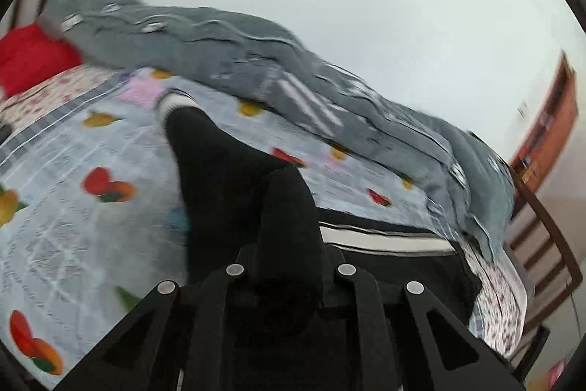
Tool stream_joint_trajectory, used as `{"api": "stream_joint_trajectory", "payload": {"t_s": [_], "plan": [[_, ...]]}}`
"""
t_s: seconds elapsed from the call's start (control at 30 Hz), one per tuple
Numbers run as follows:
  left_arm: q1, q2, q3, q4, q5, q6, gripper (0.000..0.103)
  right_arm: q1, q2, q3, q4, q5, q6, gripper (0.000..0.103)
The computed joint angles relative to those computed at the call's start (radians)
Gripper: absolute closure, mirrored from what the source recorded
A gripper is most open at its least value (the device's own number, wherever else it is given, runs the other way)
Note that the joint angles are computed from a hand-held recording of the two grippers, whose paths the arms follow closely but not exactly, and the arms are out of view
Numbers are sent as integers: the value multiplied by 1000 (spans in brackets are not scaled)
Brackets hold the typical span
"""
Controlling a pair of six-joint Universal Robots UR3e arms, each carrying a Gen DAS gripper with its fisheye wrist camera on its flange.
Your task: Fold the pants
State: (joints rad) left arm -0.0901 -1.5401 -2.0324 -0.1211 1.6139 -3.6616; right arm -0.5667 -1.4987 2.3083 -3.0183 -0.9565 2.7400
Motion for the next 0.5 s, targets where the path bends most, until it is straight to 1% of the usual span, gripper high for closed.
{"api": "stream_joint_trajectory", "payload": {"t_s": [0.07,0.27,0.5], "plan": [[-64,-57,59,6,31,8,87,-8,5,-1,-9,-23,0,55],[-188,-221,226,-11,31,28,87,-94,-20,31,28,16,-54,55],[-282,-427,414,-72,-8,-11,87,-163,-37,47,62,40,-98,55]]}}
